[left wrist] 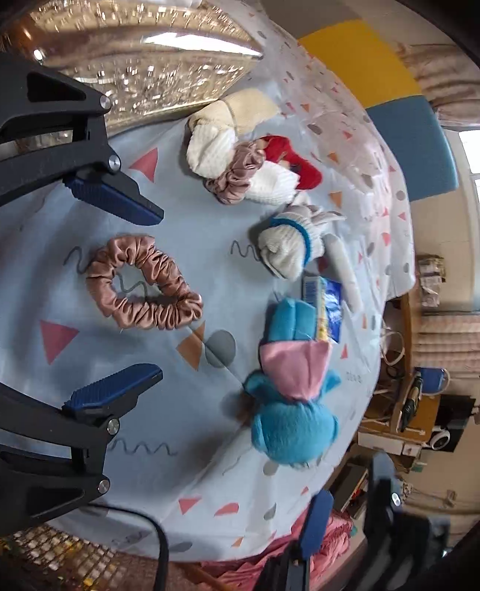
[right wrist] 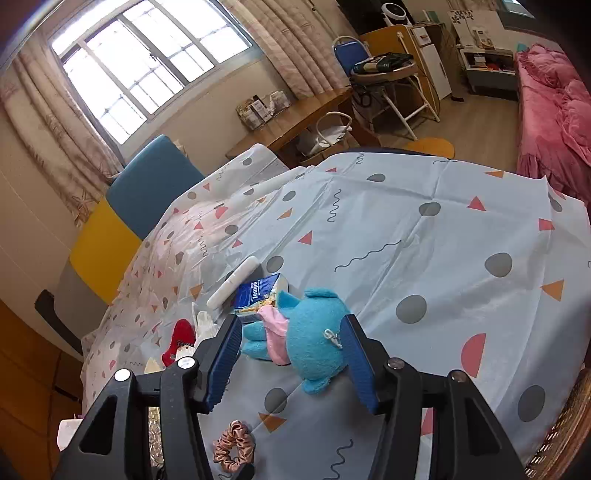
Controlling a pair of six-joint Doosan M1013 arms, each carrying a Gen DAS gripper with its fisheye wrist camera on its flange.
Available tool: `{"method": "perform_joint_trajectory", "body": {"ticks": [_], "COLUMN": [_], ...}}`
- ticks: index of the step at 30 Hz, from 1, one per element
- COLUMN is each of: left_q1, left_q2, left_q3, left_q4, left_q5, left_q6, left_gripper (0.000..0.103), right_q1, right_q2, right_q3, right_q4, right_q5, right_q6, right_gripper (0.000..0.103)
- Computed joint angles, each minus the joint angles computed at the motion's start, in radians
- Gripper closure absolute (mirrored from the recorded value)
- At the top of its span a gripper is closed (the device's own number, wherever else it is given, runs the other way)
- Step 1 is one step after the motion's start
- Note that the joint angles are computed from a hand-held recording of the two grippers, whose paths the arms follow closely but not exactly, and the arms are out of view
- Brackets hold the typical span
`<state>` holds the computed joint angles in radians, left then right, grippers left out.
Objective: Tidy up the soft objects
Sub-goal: 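Grasp brown satin scrunchie with left tool while right tool reaches for blue plush, then carry scrunchie toward gold tray with left tool while right tool grasps blue plush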
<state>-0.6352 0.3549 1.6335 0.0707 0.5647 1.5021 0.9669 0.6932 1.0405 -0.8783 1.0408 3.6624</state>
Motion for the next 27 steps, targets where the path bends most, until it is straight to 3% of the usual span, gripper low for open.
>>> {"method": "perform_joint_trajectory", "body": {"ticks": [3,6,11,15,18,22,24,27], "left_q1": [-0.001,0.003,0.006,-0.014,-0.012,0.001,0.005,0.01], "left_q2": [0.015,-0.002,-0.027,-0.045,-0.05,-0.067,-0.076,-0.097], "left_q3": [-0.001,0.03,0.066,0.097,0.109,0.125,0.134,0.154], "left_q4": [-0.005,-0.043,-0.081,0.053,0.073,0.015,-0.021,-0.086], "left_q5": [0.012,-0.035,-0.051,-0.077,-0.096,-0.094,-0.096,-0.1], "left_q6": [0.006,0.051,0.111,0.035,0.022,0.046,0.08,0.125], "left_gripper": [0.068,0.087,0.089,0.089,0.089,0.091,0.091,0.091], "right_q1": [-0.003,-0.004,-0.005,-0.008,-0.018,-0.041,-0.048,-0.067], "right_q2": [0.005,0.007,0.008,0.016,0.029,0.047,0.081,0.153], "right_q3": [-0.009,-0.012,-0.015,-0.032,-0.062,-0.124,-0.209,-0.364], "right_q4": [0.015,0.018,0.029,0.058,0.125,0.254,0.291,0.368], "right_q5": [-0.006,-0.008,-0.007,0.003,-0.002,-0.004,0.085,0.224], "right_q6": [-0.027,-0.038,-0.045,-0.087,-0.197,-0.466,-0.659,-0.987], "right_gripper": [0.047,0.047,0.047,0.047,0.047,0.047,0.045,0.032]}}
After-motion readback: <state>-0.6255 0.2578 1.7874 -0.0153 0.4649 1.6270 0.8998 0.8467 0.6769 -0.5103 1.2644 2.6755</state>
